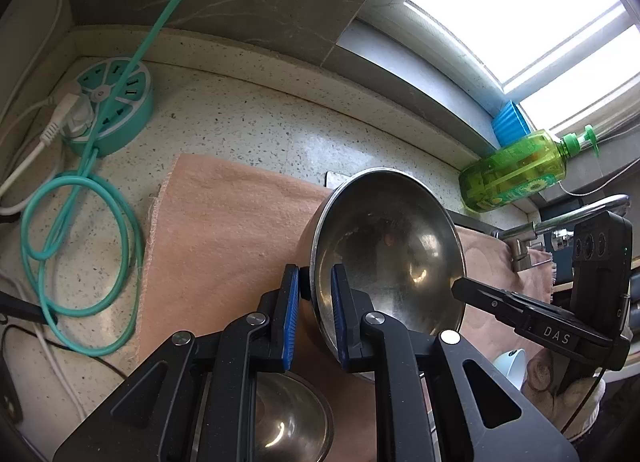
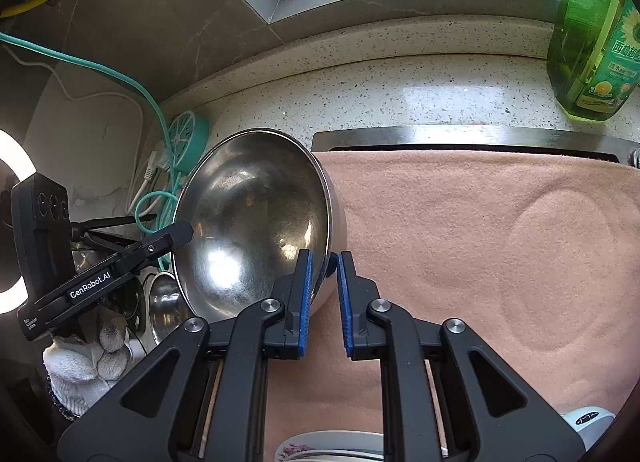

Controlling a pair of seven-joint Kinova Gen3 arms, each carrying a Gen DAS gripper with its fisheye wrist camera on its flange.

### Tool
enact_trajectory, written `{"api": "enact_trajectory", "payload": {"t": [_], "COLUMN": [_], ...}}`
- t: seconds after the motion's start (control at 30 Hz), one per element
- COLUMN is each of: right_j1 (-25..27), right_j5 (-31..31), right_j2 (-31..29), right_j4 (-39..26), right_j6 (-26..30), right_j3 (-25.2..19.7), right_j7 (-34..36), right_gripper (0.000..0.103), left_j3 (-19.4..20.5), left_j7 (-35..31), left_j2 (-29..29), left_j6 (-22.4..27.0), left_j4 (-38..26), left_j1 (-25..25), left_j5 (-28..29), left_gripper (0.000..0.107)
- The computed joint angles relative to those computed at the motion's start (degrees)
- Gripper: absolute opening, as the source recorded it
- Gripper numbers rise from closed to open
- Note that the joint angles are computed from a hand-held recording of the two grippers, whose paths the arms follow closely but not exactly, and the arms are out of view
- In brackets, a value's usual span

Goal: Organize plates and bowls
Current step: 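Carry the large steel bowl over the plate stack and lower it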

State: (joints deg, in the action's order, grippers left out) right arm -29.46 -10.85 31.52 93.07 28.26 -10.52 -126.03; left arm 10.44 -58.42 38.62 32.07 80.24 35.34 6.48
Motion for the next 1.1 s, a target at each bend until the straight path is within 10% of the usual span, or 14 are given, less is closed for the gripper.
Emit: {"api": "enact_trajectory", "payload": {"t": [1.1], "right_j1": [-3.06], "right_j5": [9.87], "right_j2": [-17.46], "right_j4": [21.32], "right_j6": [-3.12], "right_j3": [4.47], "right_j7": [-16.02], "right_gripper": [0.013], "left_j3": [2.6], "left_j7": [-2.97], "left_j2": [4.62], "left_j6": [3.87], "left_j4": [-8.83], "left_j1": [8.13], "left_j5": [-0.17], "left_gripper": [0.014]}}
